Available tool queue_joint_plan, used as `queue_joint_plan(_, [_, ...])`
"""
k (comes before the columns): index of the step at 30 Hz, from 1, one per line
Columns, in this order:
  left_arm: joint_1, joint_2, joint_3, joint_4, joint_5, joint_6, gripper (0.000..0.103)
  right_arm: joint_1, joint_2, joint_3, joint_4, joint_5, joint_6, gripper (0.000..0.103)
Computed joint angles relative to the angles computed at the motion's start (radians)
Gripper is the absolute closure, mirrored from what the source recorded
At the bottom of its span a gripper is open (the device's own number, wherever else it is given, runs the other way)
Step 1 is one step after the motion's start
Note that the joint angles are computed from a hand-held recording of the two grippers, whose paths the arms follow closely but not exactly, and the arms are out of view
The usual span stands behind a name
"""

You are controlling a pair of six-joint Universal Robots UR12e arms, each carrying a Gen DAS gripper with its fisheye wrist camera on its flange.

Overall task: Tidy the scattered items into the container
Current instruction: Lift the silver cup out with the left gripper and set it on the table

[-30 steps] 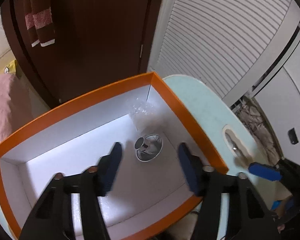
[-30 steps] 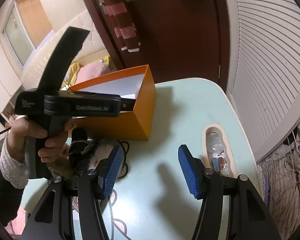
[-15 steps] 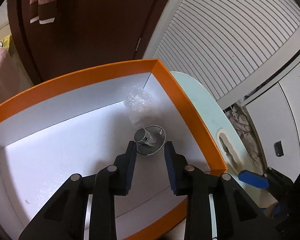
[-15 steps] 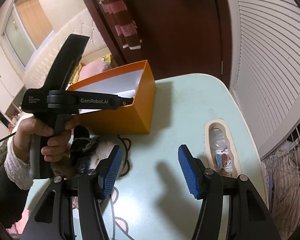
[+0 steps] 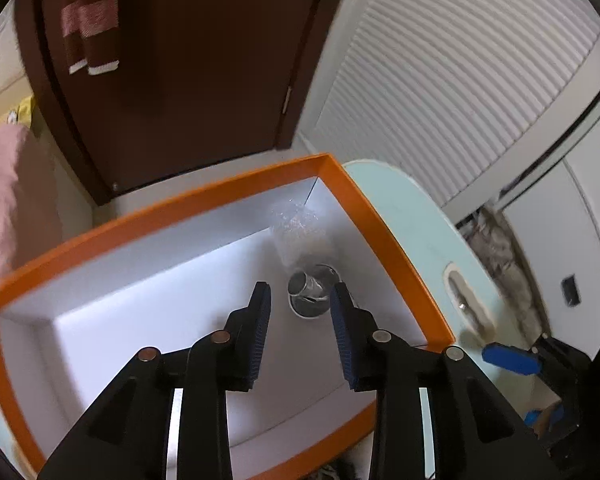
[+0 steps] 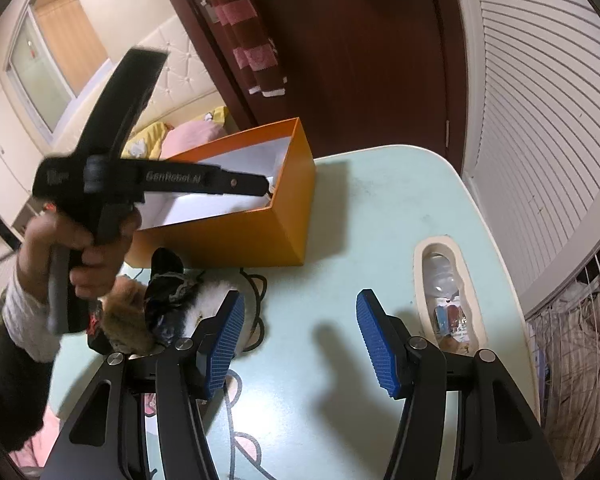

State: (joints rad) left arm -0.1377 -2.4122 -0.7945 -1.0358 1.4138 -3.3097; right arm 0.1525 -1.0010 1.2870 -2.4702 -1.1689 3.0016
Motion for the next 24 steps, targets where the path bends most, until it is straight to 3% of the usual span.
queue_joint_plan(2, [-0.005, -0.027, 0.061, -0.066, 0.014, 0.038, 0.071, 0.0, 0.002, -0.003, 0.004, 0.001, -0.002, 0.045])
queue_joint_plan(8, [-0.007, -0.071, 0.141, -0.149, -0.009, 0.053, 0.071, -0.004, 0.004, -0.006, 0.016, 0.009, -0.001, 0.045])
queue_joint_plan(12, [-0.018, -0.093, 0.167, -0.184, 0.037, 0.057, 0.071, -0.006, 0.005, -0.007, 0.015, 0.012, 0.003, 0.045])
queue_joint_plan(13, [-0.016, -0.085, 0.142, -0.149, 0.032, 0.043, 0.071, -0.007, 0.005, -0.006, 0.013, 0.013, 0.007, 0.045])
queue_joint_plan(18, [-0.018, -0.071, 0.112, -0.128, 0.032, 0.039, 0.071, -0.01, 0.007, -0.01, 0.017, 0.021, 0.019, 0.045])
queue_joint_plan(24, [-0.008, -0.013, -0.002, 0.004, -0.018, -0.003, 0.071, -0.009, 0.008, -0.011, 0.018, 0.014, 0.009, 0.045])
